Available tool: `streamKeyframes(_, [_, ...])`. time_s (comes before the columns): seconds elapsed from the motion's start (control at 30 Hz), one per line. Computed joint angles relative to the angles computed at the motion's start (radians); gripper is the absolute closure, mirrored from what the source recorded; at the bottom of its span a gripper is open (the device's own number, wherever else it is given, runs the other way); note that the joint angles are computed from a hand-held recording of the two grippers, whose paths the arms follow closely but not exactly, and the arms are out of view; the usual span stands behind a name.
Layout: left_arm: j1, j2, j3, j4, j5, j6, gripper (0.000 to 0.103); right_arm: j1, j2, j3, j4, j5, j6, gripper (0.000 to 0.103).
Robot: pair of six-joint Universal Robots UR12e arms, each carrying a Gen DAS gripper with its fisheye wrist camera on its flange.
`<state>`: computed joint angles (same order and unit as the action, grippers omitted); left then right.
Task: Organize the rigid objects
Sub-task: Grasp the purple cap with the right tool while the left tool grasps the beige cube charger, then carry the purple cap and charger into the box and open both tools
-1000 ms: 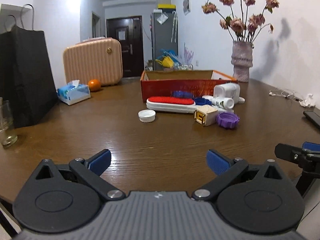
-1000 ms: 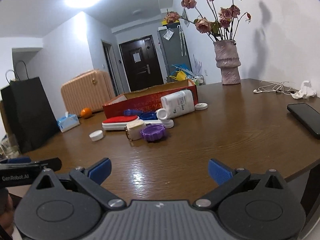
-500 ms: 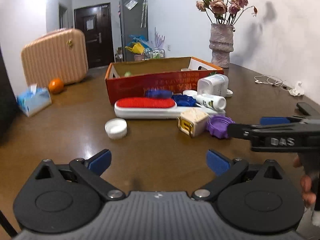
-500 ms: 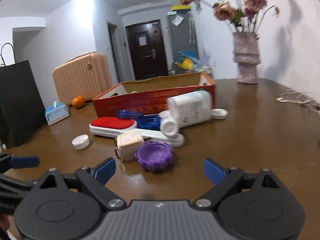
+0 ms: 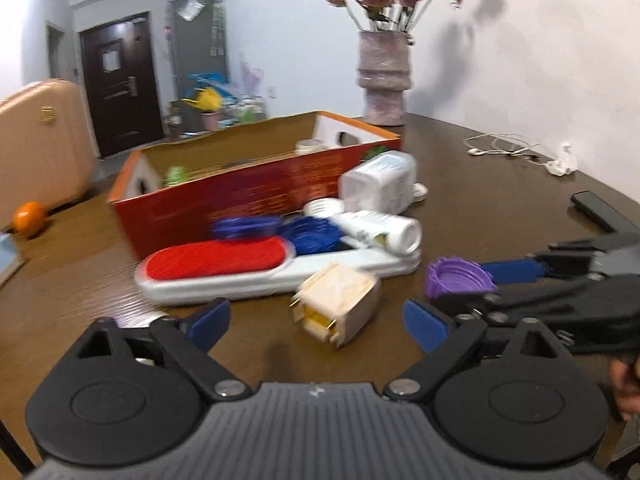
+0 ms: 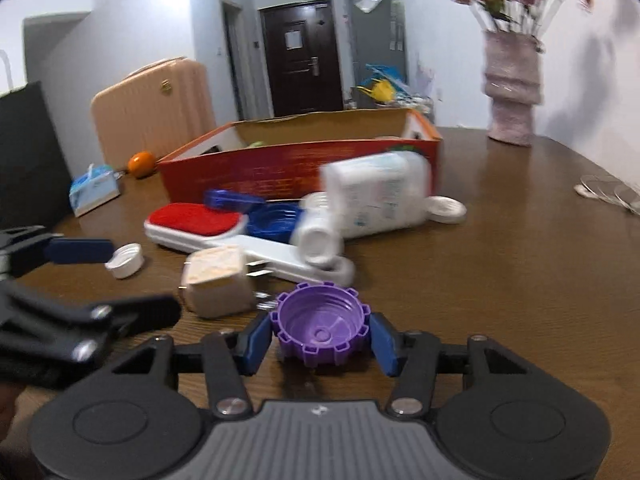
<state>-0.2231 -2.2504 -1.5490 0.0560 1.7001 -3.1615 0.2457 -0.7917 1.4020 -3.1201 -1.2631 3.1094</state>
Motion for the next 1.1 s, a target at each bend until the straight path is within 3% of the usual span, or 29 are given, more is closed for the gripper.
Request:
streamKeyframes(0.1, [0.004,-0.036,0.062,-0.045,-0.033,-0.008,0.025,-0.014,-0.011,0.023,-0.015,0.005,0.005,0.05])
streamKeyframes(0.17, [0.008,-0.05,0.09,-0.085,-0.056,-0.01,0.04,-0.02,-0.015,0.033,-0.027,0.004,0.016,0.05])
streamKeyframes(0.27, [0.003,-0.047,0.1,-0.139,-0.034,-0.032,0.048,-0.024,-0.015,0.036,-0.038,-0.007,0.033,0.05])
streamKeyframes(0.5, [-0.009,-0.019,0.06,-0.151,-0.025,-0.079,0.048,-0.029,-0.015,0.044,-0.051,0.015,0.023,0.05])
streamKeyframes(0.53, [-0.009,-0.022,0.063,-0.15,-0.029,-0.081,0.044,-0.028,-0.016,0.046,-0.054,0.016,0.021,0.05])
streamKeyframes(0.57, [-0.007,-0.027,0.067,-0.139,-0.041,-0.085,0.032,-0.028,-0.018,0.05,-0.059,0.019,0.022,0.05])
streamKeyframes(0.63, [-0.007,-0.038,0.072,-0.111,-0.042,-0.097,0.027,-0.029,-0.023,0.058,-0.063,0.021,0.033,0.05])
streamKeyframes(0.73, [-0.018,-0.047,0.09,-0.139,0.019,-0.112,0.061,-0.03,-0.031,0.074,-0.074,0.019,0.032,0.05])
streamKeyframes(0.9, [-0.018,-0.023,0.051,-0.103,0.018,-0.167,0.064,-0.035,-0.036,0.087,-0.099,0.034,0.039,0.051])
streamKeyframes(1.1, [0.0,0.013,0.022,-0.046,0.025,-0.252,0.064,-0.05,-0.024,0.049,-0.137,0.119,0.081,0.051])
